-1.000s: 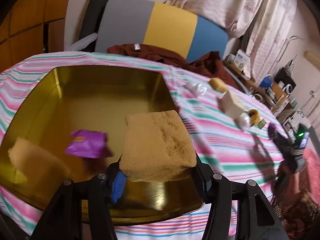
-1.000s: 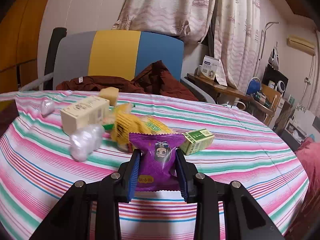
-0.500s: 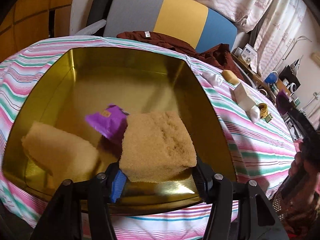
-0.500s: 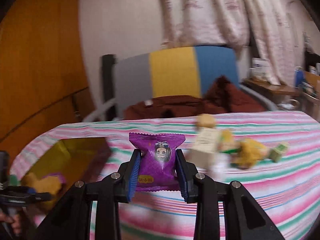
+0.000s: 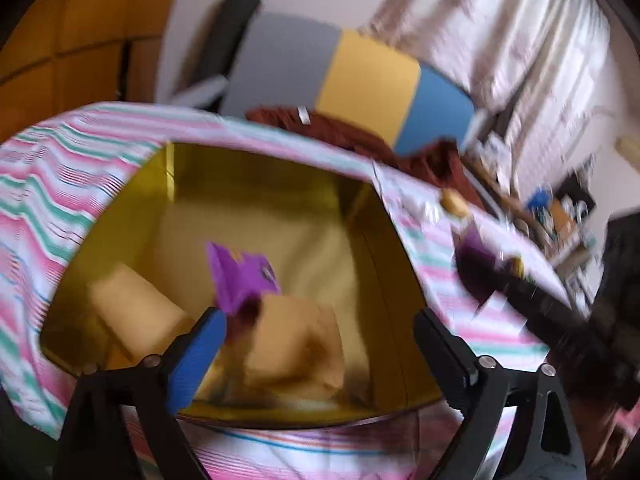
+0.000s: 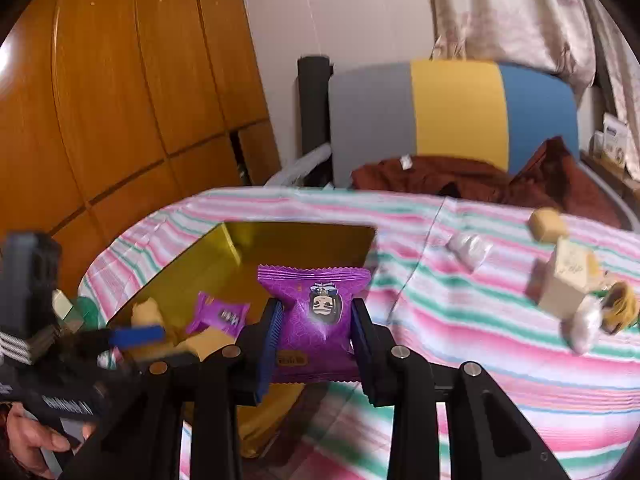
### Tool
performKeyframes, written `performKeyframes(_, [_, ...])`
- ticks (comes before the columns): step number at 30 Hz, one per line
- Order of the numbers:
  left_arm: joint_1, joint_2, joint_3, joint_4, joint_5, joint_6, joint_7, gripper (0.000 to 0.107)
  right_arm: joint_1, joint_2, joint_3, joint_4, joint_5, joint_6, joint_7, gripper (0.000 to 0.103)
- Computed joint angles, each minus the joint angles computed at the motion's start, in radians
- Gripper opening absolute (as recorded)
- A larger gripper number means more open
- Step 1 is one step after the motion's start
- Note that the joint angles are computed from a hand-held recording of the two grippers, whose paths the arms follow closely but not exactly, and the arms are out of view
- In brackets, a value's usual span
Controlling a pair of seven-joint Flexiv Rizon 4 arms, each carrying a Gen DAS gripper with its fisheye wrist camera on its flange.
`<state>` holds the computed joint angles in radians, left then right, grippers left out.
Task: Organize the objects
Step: 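Carry the sponge into the gold tray with the left tool while the right tool drops its purple packet in, then move the right tool to the yellow knit glove and grasp it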
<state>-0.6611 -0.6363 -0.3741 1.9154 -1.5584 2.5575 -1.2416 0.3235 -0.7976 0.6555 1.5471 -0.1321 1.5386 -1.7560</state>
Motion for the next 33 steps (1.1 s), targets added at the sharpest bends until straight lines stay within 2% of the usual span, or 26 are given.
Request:
performKeyframes(1, [-0.009,0.004,0.011,0.012,0.006,0.026,-0.04,0.103,0.001,0.0,0.002,-0.002,-0.002,-0.021,0.002,0.034])
performKeyframes(3, [-0.024,0.015,0.028,0.041,0.01,0.081,-0.119,0.103,0.022,0.006,-0.018,0.005,-0.003,-0.045,-0.001,0.034])
performKeyframes(6, [-0.025,0.028,0.033,0.065,-0.02,0.131,-0.17,0.103,0.049,0.011,-0.04,0.016,0.002,-0.058,-0.014,0.034])
performKeyframes(11, [-0.016,0.047,0.027,0.105,-0.053,0.141,-0.246,0.103,0.098,0.025,-0.083,0.028,0.004,-0.063,-0.02,0.034])
performKeyframes(18, [-0.016,0.036,0.013,0.085,-0.085,0.156,-0.234,0.103,0.149,0.045,-0.147,0.054,-0.007,-0.058,-0.005,0.041])
performKeyframes(25, [-0.014,0.027,0.005,0.072,-0.082,0.146,-0.226,0.103,0.086,0.042,-0.085,0.073,0.01,-0.021,-0.022,0.041])
performKeyframes(33, [-0.014,0.022,0.003,0.065,-0.067,0.129,-0.225,0.103,0.071,0.049,-0.116,0.068,0.011,0.011,0.064,0.042])
